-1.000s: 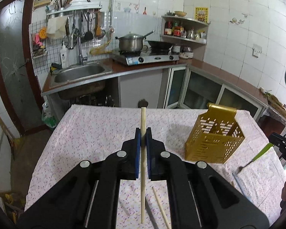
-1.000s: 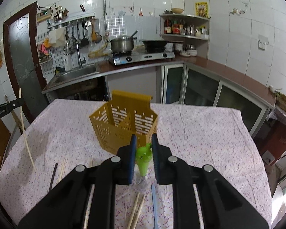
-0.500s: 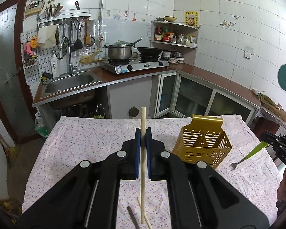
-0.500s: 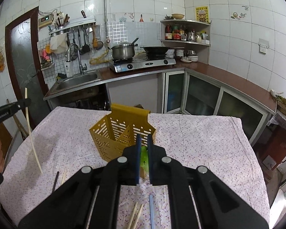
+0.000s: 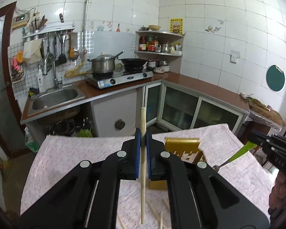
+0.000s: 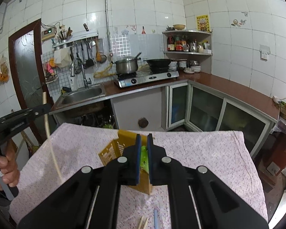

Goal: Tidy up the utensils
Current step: 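Lift the fork with the right tool while the left tool carries the chopstick toward the yellow caddy, then lower the chopstick into the caddy and open the left tool while the right tool releases the fork there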

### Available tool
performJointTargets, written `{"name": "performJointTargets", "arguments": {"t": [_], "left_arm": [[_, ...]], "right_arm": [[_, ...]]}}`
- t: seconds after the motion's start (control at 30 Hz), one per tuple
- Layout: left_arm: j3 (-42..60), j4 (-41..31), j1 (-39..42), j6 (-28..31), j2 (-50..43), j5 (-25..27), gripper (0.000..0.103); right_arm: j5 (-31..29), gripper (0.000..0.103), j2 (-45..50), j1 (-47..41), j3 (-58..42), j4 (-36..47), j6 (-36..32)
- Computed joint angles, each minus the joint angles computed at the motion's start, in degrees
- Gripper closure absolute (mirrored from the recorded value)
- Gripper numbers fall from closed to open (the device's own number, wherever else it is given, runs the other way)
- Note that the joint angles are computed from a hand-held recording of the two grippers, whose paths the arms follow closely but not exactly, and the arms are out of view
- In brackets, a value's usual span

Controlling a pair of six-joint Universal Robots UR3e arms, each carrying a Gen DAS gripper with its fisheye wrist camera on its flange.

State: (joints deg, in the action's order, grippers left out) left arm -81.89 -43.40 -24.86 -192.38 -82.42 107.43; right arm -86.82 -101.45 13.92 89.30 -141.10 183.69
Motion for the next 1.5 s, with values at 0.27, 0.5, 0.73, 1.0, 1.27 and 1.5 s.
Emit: {"name": "performJointTargets", "arguments": {"t": [0.27, 0.5, 0.73, 1.0, 1.27, 1.5], "left_arm": [[20.75, -3.06, -0.59, 1.81, -13.48, -0.59, 0.099], [34.21, -2.87, 0.14, 1.37, -24.9, -2.81, 0.099], [33.3, 3.27, 0.99, 1.91, -29.95, -4.76, 0.099], [24.16, 9.4, 2.72, 1.32, -29.7, -5.95, 0.099], [18.67, 10.49, 4.63, 0.5, -27.93, -6.45, 0.061], [1.2, 17.28, 7.59, 1.44, -16.5, -7.39, 0.048]], "right_arm": [[1.33, 0.097, 4.59, 1.43, -11.13, 3.18, 0.83], [2.29, 0.097, 11.0, 1.84, -18.37, 4.35, 1.99], [3.49, 0.097, 14.4, 0.7, -18.8, 4.11, 2.07], [4.63, 0.096, 17.4, -0.18, -18.4, 4.44, 2.89], [3.63, 0.095, 17.51, -0.95, -17.57, 3.92, 5.36], [2.69, 0.071, 11.01, -1.82, -10.6, 1.67, 4.03]]}}
